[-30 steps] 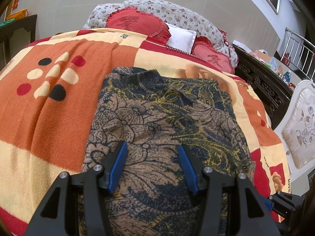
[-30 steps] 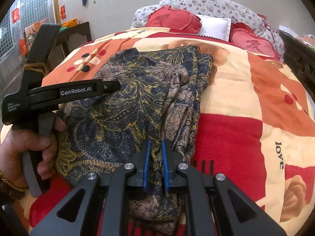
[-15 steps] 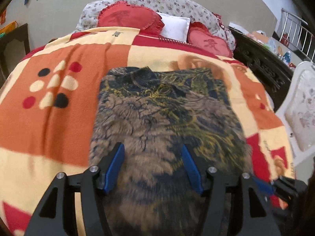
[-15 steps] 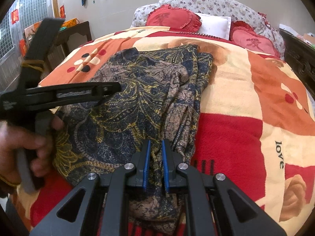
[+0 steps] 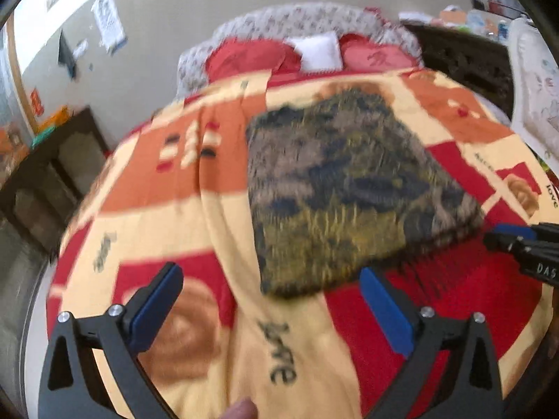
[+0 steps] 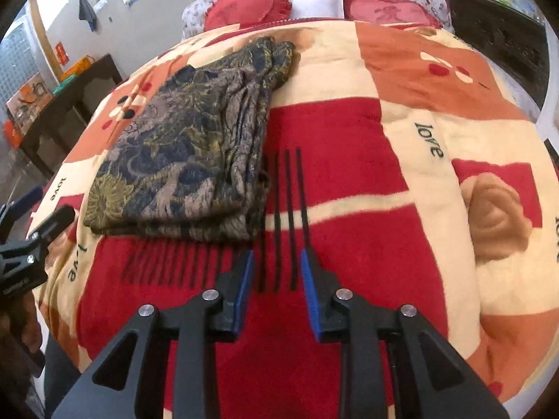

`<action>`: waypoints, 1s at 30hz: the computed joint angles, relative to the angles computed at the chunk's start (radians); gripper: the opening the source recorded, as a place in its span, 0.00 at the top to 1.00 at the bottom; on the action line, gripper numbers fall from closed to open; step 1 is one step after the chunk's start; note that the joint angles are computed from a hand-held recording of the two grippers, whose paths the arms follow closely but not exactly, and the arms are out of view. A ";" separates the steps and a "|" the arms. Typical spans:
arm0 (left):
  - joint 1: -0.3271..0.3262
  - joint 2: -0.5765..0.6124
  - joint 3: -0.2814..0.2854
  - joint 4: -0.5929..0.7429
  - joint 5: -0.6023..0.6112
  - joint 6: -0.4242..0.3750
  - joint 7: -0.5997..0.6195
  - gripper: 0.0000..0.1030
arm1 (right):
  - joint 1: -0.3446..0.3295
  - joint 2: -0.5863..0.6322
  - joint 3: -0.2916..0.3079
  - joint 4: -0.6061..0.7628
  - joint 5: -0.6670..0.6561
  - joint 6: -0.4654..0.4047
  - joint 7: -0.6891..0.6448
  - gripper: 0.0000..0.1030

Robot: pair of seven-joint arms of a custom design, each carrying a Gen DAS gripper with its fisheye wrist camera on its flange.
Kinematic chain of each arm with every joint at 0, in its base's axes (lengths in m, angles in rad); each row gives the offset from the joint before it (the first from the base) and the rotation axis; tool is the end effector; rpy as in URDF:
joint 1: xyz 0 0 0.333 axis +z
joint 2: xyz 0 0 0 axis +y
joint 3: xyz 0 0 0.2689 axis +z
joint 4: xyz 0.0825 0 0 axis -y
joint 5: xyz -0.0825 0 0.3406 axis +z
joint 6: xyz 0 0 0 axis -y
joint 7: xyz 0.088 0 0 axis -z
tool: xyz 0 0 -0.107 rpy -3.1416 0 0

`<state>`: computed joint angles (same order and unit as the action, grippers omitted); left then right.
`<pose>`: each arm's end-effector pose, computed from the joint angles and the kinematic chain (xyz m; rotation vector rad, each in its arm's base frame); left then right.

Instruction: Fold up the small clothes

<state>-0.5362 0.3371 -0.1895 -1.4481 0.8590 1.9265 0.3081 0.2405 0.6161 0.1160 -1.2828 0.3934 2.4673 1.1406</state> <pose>0.5121 -0.3613 0.4976 -1.9310 1.4227 -0.3730 0.6664 0.2244 0.4321 -2.1309 1.2531 -0.1909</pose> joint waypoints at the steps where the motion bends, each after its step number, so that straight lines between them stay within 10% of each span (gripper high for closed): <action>1: 0.021 -0.011 -0.008 -0.025 -0.057 0.037 -0.017 0.00 | 0.004 0.001 -0.004 0.005 -0.002 -0.006 0.017 0.71; 5: 0.108 -0.015 -0.044 -0.101 -0.307 0.169 -0.008 0.00 | -0.010 0.014 0.019 0.035 0.028 -0.051 0.014 0.47; 9: 0.063 0.021 -0.020 -0.050 -0.255 0.127 -0.050 0.00 | -0.014 0.021 0.029 0.045 0.046 -0.073 -0.026 0.30; 21: 0.076 0.051 0.008 0.168 -0.335 0.025 0.042 0.00 | 0.043 0.058 -0.026 0.239 -0.117 -0.300 -0.047 0.36; 30: -0.047 0.209 0.066 0.553 -0.232 -0.179 0.141 0.00 | 0.041 -0.079 -0.030 0.184 -0.086 -0.169 0.018 0.36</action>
